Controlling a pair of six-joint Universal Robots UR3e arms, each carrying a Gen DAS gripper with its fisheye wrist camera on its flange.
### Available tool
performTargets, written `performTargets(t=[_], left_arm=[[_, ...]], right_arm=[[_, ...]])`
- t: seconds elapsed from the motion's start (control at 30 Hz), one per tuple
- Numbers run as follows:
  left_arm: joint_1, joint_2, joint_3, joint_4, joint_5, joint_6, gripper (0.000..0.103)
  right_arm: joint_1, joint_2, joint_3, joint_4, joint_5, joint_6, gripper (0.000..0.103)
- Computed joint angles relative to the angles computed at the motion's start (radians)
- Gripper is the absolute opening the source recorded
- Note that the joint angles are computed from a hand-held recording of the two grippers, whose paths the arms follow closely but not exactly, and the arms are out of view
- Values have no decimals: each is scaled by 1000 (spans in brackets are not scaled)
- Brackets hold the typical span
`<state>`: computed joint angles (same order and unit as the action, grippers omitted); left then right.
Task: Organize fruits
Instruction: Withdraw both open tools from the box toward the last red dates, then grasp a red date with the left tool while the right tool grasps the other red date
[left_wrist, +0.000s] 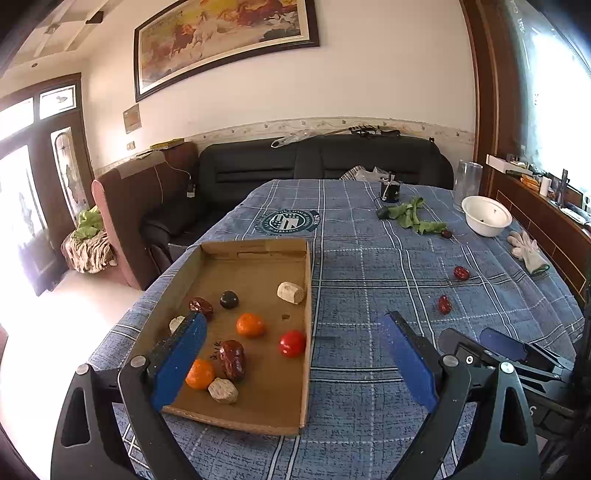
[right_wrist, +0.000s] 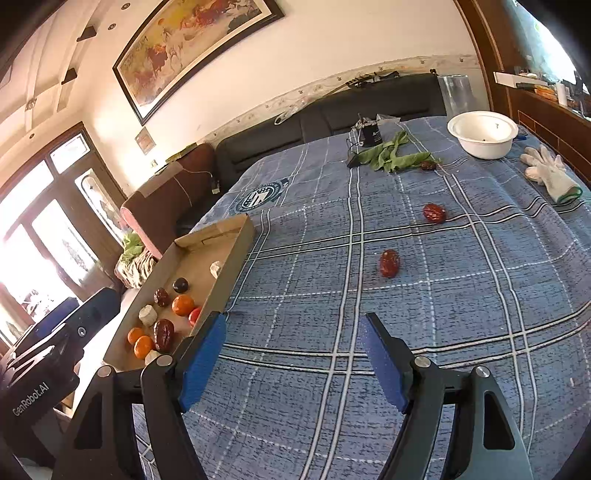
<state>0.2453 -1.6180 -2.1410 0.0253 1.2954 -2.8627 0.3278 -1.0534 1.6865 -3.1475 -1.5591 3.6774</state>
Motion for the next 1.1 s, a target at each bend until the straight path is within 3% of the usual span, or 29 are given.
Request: performTargets(t=[0.5,0.8,0.9,1.1], left_arm=[[-15,-27,28,-54,-17,9,95],[-2,-97,74,-132,-98,23,95],[-23,-139,102,-157,-111,31,95],[-67,-205,175,-242,-152,81,95]], right_arm=[[-39,-33,81,-22,21,2,82],[-252,-186,223,94,48,-100,82],[-318,-148,153,160,64,-144,81],[-355,96,-212,337,117,-217,57]])
